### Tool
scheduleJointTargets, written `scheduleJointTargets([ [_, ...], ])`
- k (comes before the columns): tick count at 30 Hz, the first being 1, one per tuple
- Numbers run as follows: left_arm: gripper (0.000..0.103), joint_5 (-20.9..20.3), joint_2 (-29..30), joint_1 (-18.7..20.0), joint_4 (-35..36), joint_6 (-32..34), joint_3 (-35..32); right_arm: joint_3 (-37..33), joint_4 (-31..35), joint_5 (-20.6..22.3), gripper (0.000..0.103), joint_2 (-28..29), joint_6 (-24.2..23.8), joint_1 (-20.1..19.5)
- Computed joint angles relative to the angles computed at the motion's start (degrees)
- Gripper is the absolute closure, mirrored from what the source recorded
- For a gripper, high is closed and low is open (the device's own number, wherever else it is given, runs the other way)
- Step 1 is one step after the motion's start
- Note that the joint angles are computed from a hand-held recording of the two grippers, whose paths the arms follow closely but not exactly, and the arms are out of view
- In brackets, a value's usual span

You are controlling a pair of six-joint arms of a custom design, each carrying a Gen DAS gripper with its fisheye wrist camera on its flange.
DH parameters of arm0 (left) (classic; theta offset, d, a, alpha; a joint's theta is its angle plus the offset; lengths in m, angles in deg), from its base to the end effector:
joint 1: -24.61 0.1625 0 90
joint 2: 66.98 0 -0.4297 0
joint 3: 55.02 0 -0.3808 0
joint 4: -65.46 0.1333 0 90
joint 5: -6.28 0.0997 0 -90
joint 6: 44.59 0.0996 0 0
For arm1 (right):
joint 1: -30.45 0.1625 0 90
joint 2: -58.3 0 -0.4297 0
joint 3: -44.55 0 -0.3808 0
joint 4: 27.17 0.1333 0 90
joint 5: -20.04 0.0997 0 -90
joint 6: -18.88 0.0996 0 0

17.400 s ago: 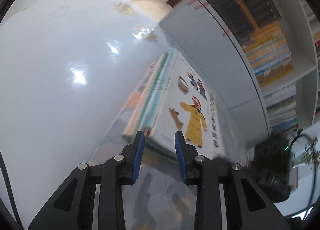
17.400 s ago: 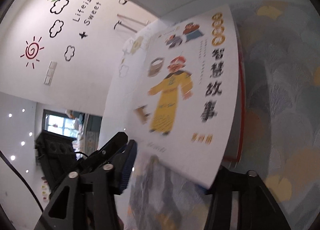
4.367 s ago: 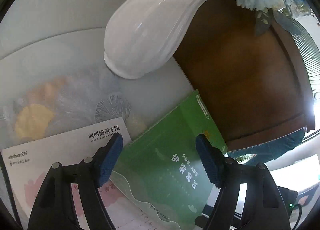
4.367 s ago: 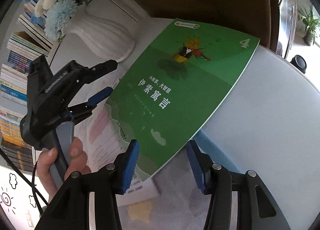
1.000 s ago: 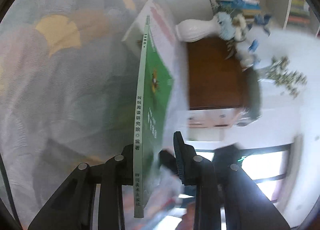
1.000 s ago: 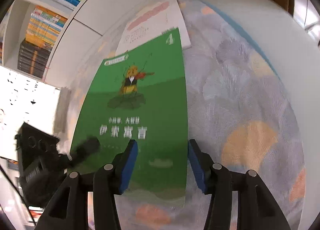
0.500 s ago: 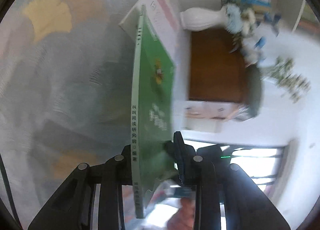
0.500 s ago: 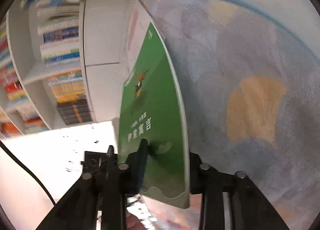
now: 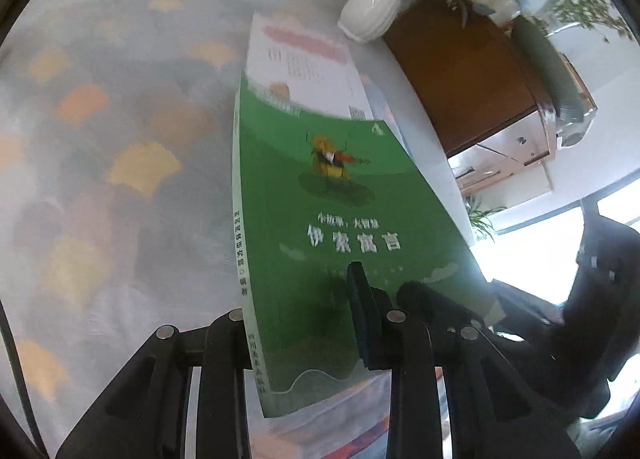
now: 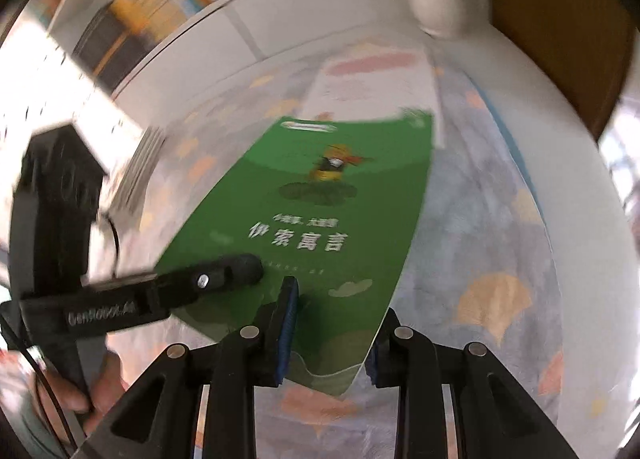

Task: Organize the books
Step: 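Carry the green book with the left gripper over the stack, then lower the green book onto the stack and open the left gripper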

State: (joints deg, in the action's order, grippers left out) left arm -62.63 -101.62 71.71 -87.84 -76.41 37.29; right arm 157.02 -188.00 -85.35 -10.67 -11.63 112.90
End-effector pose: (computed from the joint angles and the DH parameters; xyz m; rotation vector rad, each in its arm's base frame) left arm -0.3291 -0.6027 0.0023 0.2514 2.8650 -0.4373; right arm 0.0320 -0.5722 0.2619 0.4492 -2.6565 0.5003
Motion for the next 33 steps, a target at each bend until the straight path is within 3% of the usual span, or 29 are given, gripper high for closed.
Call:
scheduleJointTargets([
  [3, 0.077, 0.5, -3.2, 0.1, -1.9, 1.3, 3.1, 1.3, -3.5, -1.9, 0.076, 0.6, -3.1, 3.1],
  [8, 0.077, 2.6, -9.7, 0.3, -4.6, 2.0, 8.4, 0.8, -4.5, -2.2, 0.076, 2.4, 0.2, 7.3],
  [14, 0.077, 6.2, -18.7, 2.1, -10.7, 3.2, 14.4, -2.6, -7.8, -2.9, 0.076, 8.8, 0.3, 15.2],
  [17, 0.077, 9.3, -23.7, 2.7, -12.8, 4.5, 16.9, -5.4, -8.0, -0.9, 0.075, 12.2, 1.8, 18.5],
  [25, 0.077, 16.5, -33.4, 7.7, -13.5, 8.7, 19.5, -18.7, -5.6, 3.3, 0.073, 26.6, 3.0, 25.9],
  [28, 0.077, 16.0, -35.4, 11.3, -13.2, 9.2, 19.2, -25.9, -1.2, 5.3, 0.073, 32.8, 5.1, 27.0],
  [33, 0.077, 12.1, -34.7, 16.6, -12.1, 8.8, 17.0, -35.7, 4.6, 5.2, 0.073, 41.0, 8.3, 27.6],
])
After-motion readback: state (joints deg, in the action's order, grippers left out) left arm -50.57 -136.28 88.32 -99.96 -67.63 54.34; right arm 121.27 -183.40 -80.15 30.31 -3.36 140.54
